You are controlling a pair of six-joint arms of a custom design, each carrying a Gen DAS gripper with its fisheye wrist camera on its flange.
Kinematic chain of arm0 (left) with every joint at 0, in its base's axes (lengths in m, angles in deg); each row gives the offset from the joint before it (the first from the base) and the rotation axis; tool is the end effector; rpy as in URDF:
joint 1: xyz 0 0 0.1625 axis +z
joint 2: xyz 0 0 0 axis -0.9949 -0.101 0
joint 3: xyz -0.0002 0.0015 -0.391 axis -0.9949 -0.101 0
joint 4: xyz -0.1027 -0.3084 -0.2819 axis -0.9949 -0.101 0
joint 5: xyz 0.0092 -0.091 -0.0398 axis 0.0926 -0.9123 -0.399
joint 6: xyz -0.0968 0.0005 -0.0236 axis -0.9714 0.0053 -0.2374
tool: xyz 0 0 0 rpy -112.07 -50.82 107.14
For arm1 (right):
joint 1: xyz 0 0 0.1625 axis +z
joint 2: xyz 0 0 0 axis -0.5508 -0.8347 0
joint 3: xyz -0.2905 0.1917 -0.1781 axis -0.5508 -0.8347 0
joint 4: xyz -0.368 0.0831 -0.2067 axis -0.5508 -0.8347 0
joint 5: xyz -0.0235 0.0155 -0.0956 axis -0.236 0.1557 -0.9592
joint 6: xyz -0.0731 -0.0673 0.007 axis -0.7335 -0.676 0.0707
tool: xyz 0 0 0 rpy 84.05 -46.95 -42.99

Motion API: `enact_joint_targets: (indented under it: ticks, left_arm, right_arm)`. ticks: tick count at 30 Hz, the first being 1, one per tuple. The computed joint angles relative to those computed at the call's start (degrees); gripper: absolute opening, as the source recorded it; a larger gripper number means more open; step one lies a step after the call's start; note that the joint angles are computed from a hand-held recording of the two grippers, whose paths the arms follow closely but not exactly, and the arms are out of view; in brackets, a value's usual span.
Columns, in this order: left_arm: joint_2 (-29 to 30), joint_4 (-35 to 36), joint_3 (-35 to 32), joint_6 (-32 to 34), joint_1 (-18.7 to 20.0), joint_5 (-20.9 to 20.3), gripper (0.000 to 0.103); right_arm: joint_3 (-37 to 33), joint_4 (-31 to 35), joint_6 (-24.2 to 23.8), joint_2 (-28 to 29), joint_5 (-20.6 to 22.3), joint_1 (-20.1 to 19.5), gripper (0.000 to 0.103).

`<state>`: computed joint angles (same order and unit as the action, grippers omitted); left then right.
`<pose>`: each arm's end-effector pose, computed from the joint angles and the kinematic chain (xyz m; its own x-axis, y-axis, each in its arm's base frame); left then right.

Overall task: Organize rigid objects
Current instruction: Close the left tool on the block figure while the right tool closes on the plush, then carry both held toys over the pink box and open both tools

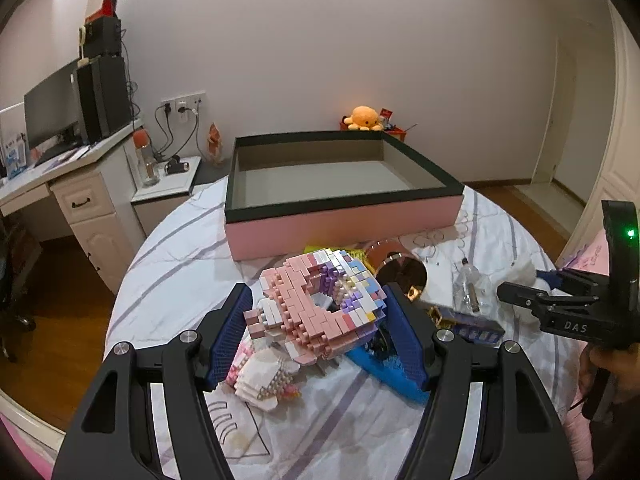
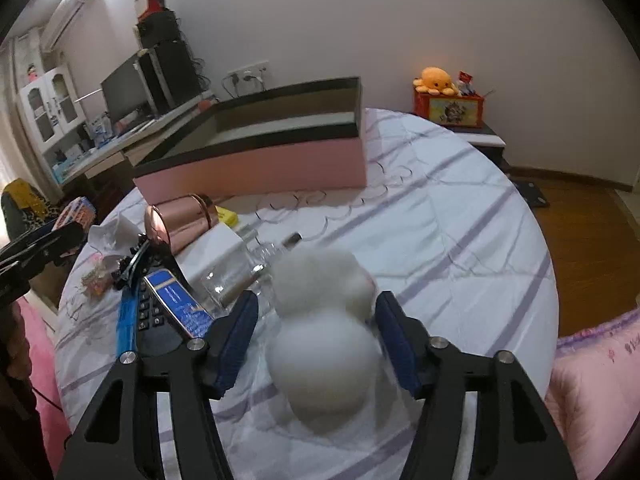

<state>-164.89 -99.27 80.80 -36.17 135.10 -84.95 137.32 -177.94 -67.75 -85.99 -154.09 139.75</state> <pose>-0.1738 -0.4794 0.1781 -0.5094 0.7215 -0.4690 0.8605 0.4260 -0.2793 0.1600 -0.3415 0.1334 -0.7764 0.3529 0.5222 -0.2337 0.6083 -0.7586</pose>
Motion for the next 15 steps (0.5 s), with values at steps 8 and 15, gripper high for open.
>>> enact_joint_targets:
  ticks: [8, 15]
  left_arm:
    - [2.7, 0.0, -3.5, 1.2, -1.1, -1.9, 0.068]
    - [9.7, 0.1, -12.2, 1.7, -1.1, -3.1, 0.068]
  right_arm:
    - [-2.3, 3.8, -4.6, -2.8, -1.2, 1.0, 0.052]
    - [-11.6, 8.8, -14.6, -4.1, 0.5, 2.4, 0.052]
